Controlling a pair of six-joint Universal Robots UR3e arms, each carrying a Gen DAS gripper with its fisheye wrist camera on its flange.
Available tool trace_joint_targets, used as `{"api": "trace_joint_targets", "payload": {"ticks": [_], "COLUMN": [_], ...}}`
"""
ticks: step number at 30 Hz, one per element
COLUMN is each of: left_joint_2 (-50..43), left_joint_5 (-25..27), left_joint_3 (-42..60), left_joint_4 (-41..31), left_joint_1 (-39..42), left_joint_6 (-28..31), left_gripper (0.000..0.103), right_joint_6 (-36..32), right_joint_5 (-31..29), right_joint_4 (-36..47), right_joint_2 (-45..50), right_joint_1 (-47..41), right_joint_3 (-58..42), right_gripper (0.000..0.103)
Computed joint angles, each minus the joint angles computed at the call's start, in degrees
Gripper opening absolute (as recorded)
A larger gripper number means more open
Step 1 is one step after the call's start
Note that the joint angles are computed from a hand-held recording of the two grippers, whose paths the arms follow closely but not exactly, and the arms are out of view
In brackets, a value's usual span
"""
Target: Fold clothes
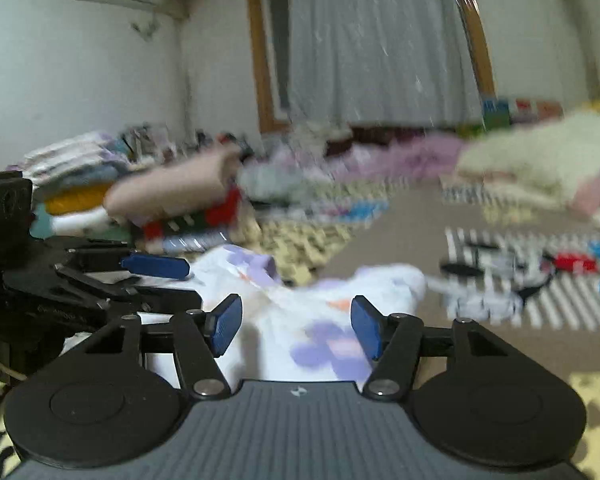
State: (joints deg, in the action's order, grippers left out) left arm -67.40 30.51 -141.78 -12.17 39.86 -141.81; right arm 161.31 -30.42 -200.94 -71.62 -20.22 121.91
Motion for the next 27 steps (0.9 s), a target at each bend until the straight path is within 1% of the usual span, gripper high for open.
{"api": "trace_joint_targets", "payload": {"ticks": [2,3,5,6,8,9,10,12,13,16,19,20,22,24,25,26,27], "left_joint_2": [-0.88,-2.88,-8.42,-11.0,-15.89,-18.18,-20.47,-23.7,-24.02,-24.18,-24.7,-24.25,-23.68,-21.76,-19.86,-17.33,-16.13], "left_joint_5": [2.06,4.54,6.77,7.72,9.52,10.35,11.02,12.29,12.11,10.4,8.52,8.37,9.18,8.66,6.62,3.41,0.85], "left_joint_3": [0.49,0.66,2.1,2.94,4.82,5.84,7.07,9.59,10.3,10.84,11.21,10.96,10.44,9.02,8.24,7.83,7.56], "left_joint_4": [-2.9,-1.34,2.87,4.54,7.27,8.32,9.57,10.31,9.31,6.61,4.79,4.44,5.59,6.41,5.2,3.22,3.83], "left_joint_1": [-1.88,-3.53,-5.43,-6.23,-7.74,-8.42,-9.25,-10.83,-10.78,-9.68,-8.65,-8.61,-9.13,-8.79,-7.45,-5.43,-3.79], "left_joint_6": [2.25,2.21,0.06,-0.91,-2.73,-3.57,-4.32,-5.47,-5.13,-4.14,-3.63,-3.72,-3.99,-3.64,-3.31,-4.14,-6.29], "left_gripper": [0.062,0.062,0.061,0.061,0.063,0.064,0.064,0.065,0.065,0.066,0.067,0.067,0.067,0.068,0.067,0.067,0.067], "right_joint_6": [-3.9,-5.56,-8.01,-9.38,-11.76,-12.03,-11.08,-10.03,-10.23,-9.63,-9.87,-10.24,-11.05,-12.26,-13.11,-13.58,-13.95], "right_joint_5": [0.67,1.24,0.98,-0.14,-3.1,-3.25,-2.09,-1.17,-0.79,-0.28,0.09,0.33,0.97,1.02,0.19,-0.89,-1.87], "right_joint_4": [0.71,0.76,1.65,3.7,7.79,9.65,11.35,17.65,19.78,20.62,19.36,20.12,22.35,25.2,25.74,26.2,26.45], "right_joint_2": [-4.12,-5.43,-6.76,-6.99,-5.33,-4.06,-2.5,-0.43,0.85,4.41,5.04,4.93,5.37,4.63,3.51,1.94,0.37], "right_joint_1": [-0.74,-1.1,-0.86,-0.28,1.15,1.35,1.01,1.45,1.59,2.13,2.05,2.0,1.8,1.63,1.85,2.14,2.38], "right_joint_3": [3.78,5.43,7.32,7.29,6.11,5.05,3.55,-1.0,-2.82,-6.04,-5.58,-5.71,-6.94,-7.58,-7.22,-6.62,-5.96], "right_gripper": [0.06,0.06,0.06,0.06,0.059,0.059,0.059,0.06,0.06,0.06,0.06,0.06,0.06,0.06,0.06,0.06,0.06]}}
